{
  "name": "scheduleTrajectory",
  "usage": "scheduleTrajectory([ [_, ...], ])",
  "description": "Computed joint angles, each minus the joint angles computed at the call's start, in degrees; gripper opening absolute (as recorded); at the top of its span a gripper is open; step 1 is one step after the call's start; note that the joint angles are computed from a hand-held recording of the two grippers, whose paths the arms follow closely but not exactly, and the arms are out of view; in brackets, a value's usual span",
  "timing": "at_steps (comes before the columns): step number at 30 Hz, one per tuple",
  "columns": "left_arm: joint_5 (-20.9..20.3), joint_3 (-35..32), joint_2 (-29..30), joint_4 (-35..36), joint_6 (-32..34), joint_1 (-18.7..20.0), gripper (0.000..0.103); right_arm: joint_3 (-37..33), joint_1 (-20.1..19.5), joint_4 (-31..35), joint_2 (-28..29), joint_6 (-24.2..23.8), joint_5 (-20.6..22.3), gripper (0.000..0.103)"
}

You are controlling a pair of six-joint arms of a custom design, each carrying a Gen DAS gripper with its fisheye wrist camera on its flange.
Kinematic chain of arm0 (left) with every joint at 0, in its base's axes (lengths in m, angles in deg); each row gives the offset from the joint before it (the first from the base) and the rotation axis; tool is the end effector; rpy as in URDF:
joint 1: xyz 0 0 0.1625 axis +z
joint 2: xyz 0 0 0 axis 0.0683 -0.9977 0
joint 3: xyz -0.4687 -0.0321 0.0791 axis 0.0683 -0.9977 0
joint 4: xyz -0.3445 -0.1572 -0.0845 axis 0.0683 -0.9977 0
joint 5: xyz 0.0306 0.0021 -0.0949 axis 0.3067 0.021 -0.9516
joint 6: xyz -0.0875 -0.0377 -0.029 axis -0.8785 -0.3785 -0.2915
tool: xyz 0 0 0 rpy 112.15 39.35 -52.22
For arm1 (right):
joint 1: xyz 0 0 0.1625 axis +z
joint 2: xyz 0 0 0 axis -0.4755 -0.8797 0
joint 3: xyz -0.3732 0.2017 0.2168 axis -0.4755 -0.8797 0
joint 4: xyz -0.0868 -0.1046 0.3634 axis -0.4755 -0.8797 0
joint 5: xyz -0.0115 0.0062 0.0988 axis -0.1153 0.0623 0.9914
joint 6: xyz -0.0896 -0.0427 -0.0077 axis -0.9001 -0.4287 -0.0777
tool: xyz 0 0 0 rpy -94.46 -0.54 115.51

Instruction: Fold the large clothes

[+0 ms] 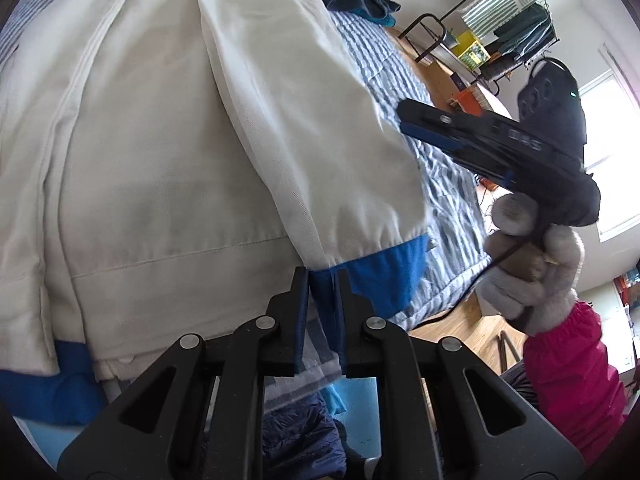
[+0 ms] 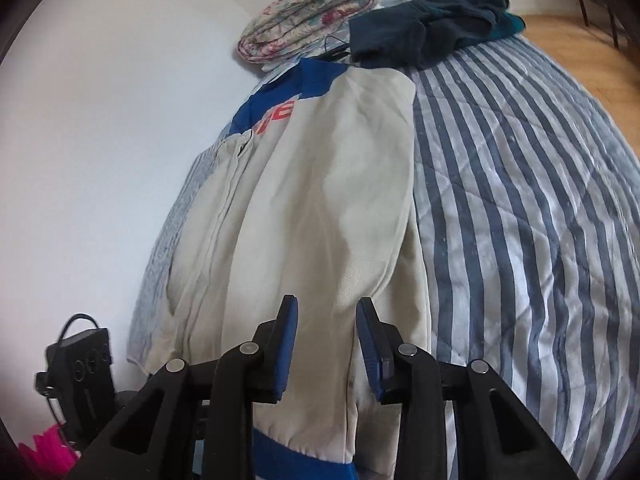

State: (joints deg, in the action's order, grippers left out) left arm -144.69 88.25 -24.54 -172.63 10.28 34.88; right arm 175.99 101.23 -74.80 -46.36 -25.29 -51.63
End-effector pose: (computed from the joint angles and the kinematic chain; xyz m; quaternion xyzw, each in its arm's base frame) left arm -0.3482 -0.4879 -0.0192 0.1202 0.9819 -0.1080 0.0986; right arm -0.0266 -0.5499 0.3249 0.1287 -0.9623 0.2243 0.0838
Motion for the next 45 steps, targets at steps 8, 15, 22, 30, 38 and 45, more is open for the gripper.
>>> scheduleTrajectory([
  [8, 1.5, 3.7, -1.7, -5.2, -0.7, -3.2, 0.009, -5.2, 5.1, -5.9, 6.8, -0.2, -2.9, 0.023],
  [15, 4.5, 4.2, -2.2, -3.6, -0.4, -2.9, 0.009, -12.0, 5.6, -6.7, 14.5, 3.3, -17.4, 0.021],
  [22, 5.1, 3.6, -1.9, -4.5, 0.3, -2.2, 0.009, -11.2, 3.4, -2.2, 10.1, 4.8, -9.4, 0.030],
  [30, 4.3, -0.2, 1.3, -4.1, 4.9, -1.9, 0.009, -6.3, 0.9, 4.0, 2.1, 3.1, -5.1, 0.048],
  [38, 3.1, -4.7, 6.2, -4.9, 6.6, -0.2, 0.009, -1.9, -5.7, 10.6, -1.4, 7.4, -2.6, 0.068],
  [45, 0.1, -6.5, 8.9, -4.8, 7.7, 1.8, 0.009, 0.0, -8.8, 14.5, -2.6, 7.7, 5.2, 0.045],
])
